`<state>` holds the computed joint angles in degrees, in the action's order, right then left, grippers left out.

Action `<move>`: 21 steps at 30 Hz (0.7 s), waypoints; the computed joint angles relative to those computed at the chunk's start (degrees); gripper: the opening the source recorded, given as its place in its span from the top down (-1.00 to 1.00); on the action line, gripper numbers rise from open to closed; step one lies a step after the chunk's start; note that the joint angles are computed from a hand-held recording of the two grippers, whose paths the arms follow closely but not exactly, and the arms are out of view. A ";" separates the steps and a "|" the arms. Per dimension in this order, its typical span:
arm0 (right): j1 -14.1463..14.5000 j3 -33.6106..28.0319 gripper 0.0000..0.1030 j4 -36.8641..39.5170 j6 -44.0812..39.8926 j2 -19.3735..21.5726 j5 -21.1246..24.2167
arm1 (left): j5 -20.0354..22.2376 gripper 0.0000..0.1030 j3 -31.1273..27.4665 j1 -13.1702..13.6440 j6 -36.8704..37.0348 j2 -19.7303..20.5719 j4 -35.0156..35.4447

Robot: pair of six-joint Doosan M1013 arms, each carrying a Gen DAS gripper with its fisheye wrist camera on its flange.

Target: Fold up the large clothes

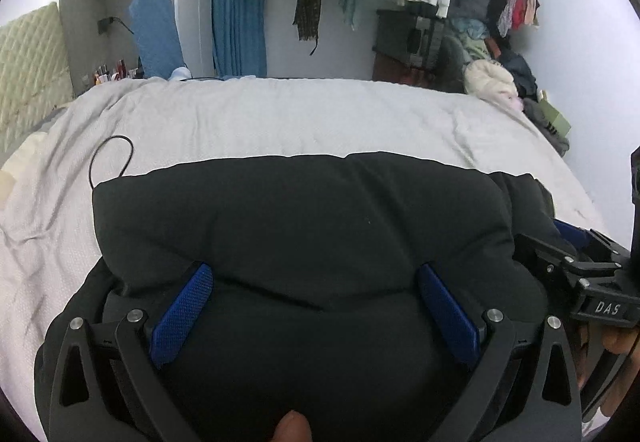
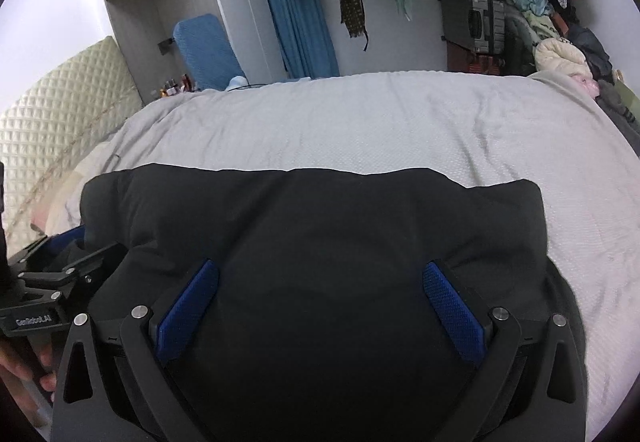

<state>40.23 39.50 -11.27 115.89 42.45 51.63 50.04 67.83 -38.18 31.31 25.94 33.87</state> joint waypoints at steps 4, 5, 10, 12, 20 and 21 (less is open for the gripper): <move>-0.44 -2.85 -1.00 2.05 -1.28 1.83 1.82 | 1.23 -1.00 -1.50 0.25 1.13 1.32 0.56; -0.55 -2.89 -1.00 2.51 -1.21 1.91 1.77 | 1.00 -1.00 -1.33 0.38 1.07 1.35 0.61; -0.83 -6.12 -1.00 2.76 -0.72 4.25 2.82 | -0.98 -1.00 -1.24 1.60 0.63 2.13 0.40; -0.67 -7.14 -1.00 1.57 -0.52 5.07 2.70 | -1.65 -1.00 -1.36 2.04 0.79 2.51 0.01; -0.78 -11.37 -1.00 0.36 -0.26 8.00 4.05 | 0.04 -1.00 -4.75 3.49 3.59 5.06 -3.53; -0.78 -10.90 -1.00 0.46 -0.37 7.74 3.83 | 0.15 -1.00 -4.81 3.41 3.53 5.04 -3.33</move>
